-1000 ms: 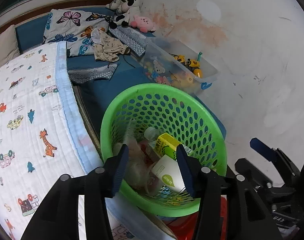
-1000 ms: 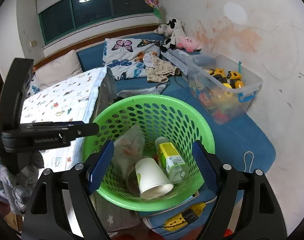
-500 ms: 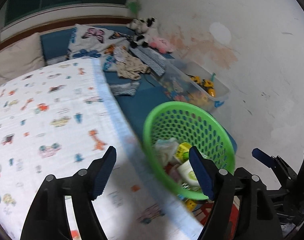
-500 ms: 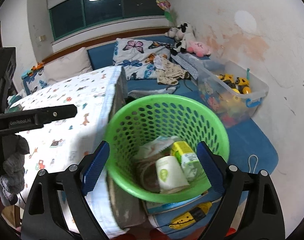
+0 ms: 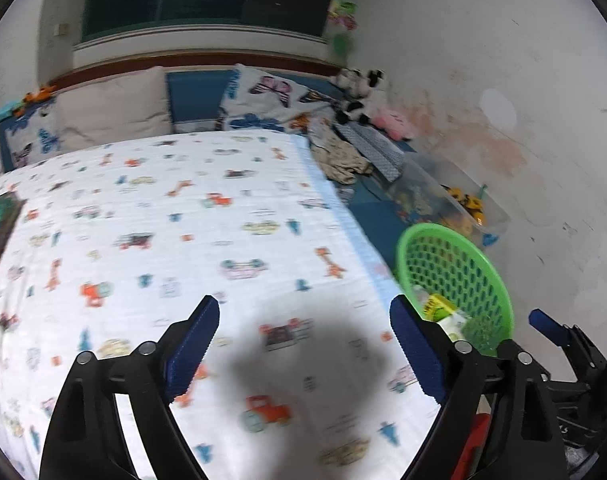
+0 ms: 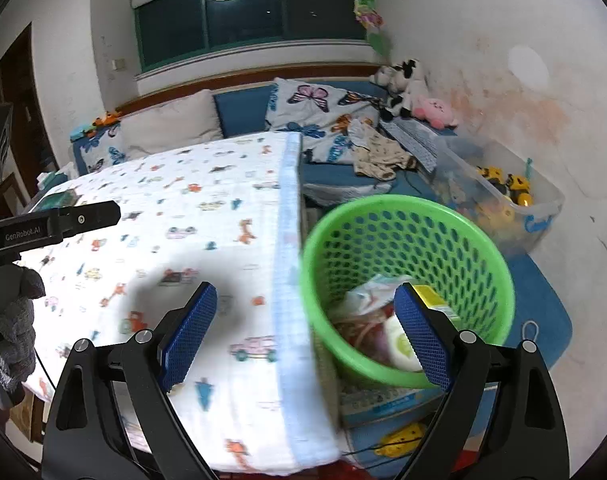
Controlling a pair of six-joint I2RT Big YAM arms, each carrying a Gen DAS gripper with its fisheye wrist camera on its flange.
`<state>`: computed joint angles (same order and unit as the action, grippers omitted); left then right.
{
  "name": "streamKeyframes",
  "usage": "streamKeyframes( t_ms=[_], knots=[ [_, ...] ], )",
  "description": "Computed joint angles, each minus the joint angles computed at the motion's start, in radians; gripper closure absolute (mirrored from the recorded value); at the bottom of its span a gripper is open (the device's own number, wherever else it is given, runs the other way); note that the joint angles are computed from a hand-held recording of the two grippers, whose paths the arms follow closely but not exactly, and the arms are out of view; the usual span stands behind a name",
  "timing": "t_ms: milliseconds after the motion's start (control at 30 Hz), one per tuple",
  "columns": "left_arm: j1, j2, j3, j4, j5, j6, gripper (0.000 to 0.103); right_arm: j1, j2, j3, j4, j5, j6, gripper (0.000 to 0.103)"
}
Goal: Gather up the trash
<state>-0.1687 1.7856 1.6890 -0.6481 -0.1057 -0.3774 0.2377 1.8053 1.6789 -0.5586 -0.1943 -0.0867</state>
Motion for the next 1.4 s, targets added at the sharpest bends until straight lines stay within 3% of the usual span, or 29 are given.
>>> streamKeyframes(
  t_ms=[300, 667, 1033, 1400],
  knots=[
    [0.061, -0.132, -0.180, 0.045, -0.056, -0.020, 0.014, 0.058, -0.019, -0.018, 0.001, 0.005, 0.014, 0.012],
    [0.109, -0.223, -0.302, 0.070, -0.095, -0.003, 0.011, 0.115, -0.015, 0.005, -0.008, 0.006, 0.019, 0.011],
    [0.145, -0.241, -0.350, 0.053, -0.111, -0.043, 0.011, 0.131, 0.002, 0.006, -0.024, -0.007, 0.023, 0.011],
    [0.140, -0.252, -0.362, 0.047, -0.124, -0.027, 0.011, 0.128, 0.005, 0.006, -0.025, -0.012, 0.030, 0.010]
  ],
)
